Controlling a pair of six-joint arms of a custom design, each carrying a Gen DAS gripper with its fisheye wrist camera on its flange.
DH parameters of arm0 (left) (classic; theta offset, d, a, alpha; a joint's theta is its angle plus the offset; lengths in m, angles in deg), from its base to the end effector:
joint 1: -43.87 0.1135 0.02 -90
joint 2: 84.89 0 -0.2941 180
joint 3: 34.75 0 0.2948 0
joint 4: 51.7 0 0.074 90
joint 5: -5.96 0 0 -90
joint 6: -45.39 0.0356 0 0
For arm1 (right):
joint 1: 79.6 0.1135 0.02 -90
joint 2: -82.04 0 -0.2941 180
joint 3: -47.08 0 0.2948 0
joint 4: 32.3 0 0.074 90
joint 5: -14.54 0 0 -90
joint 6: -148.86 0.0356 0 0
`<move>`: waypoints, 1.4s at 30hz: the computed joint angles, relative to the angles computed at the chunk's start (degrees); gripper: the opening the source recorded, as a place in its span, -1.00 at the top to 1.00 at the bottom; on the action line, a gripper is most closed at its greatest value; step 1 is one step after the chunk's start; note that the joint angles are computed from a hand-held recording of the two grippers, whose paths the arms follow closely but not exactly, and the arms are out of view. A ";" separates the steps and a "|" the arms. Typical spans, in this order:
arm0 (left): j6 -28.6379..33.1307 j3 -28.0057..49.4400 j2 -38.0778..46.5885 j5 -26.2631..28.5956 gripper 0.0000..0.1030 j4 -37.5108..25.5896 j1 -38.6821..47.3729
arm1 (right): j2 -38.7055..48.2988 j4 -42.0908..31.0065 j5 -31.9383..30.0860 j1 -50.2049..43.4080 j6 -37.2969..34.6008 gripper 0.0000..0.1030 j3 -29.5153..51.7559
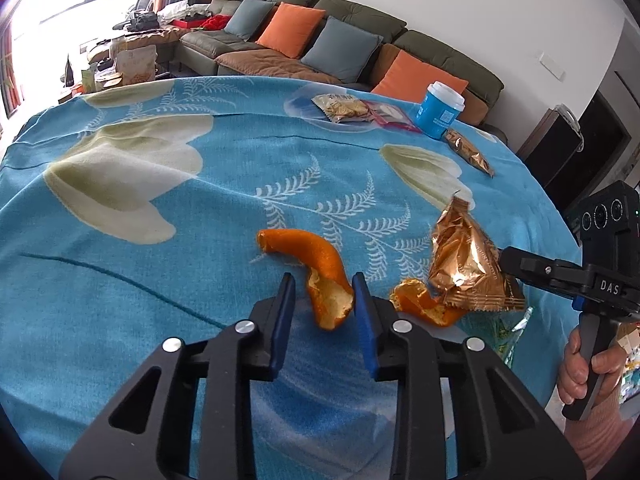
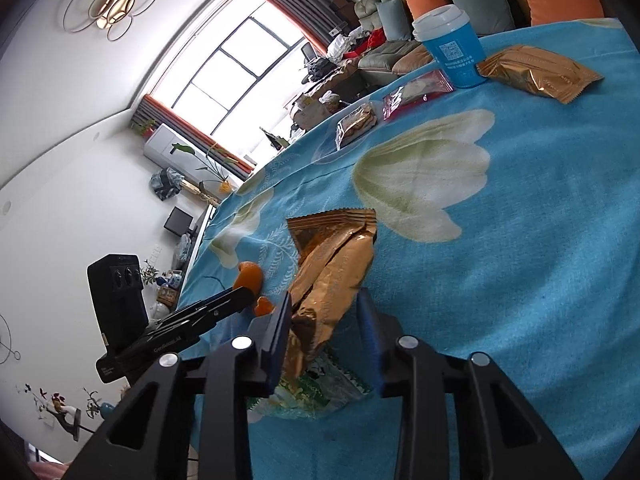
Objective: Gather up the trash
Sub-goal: 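Grasp an orange peel with the left gripper while the right grasps a gold wrapper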
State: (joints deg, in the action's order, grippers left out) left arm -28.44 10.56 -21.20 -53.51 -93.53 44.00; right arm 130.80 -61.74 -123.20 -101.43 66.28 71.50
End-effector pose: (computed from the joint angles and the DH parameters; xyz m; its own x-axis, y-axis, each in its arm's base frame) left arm 0.2214 -0.0176 0.1933 -0.7638 0.2381 -0.5999 0.4822 0.8284 -0.2851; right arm 0.1514 -0.0323 0.1341 -0.7628 0.3991 -0.5088 -0.0579 0.7416 0.6684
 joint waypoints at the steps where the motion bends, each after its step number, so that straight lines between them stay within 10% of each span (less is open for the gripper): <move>1: 0.14 0.09 0.25 0.05 0.60 -0.05 -0.03 | -0.49 0.08 0.21 0.26 0.07 0.58 -0.14; 20: 9.21 -1.01 -8.12 7.10 0.72 -8.53 11.68 | -9.14 1.33 4.16 7.22 4.15 0.95 1.25; 42: 47.17 6.46 -7.42 20.50 0.72 -39.81 48.24 | -7.84 14.05 15.57 33.11 17.14 0.95 1.76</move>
State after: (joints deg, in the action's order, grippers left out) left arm 18.72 17.01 -28.62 -33.01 -133.34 92.24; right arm 122.96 -47.69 -107.63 -68.32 83.42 73.26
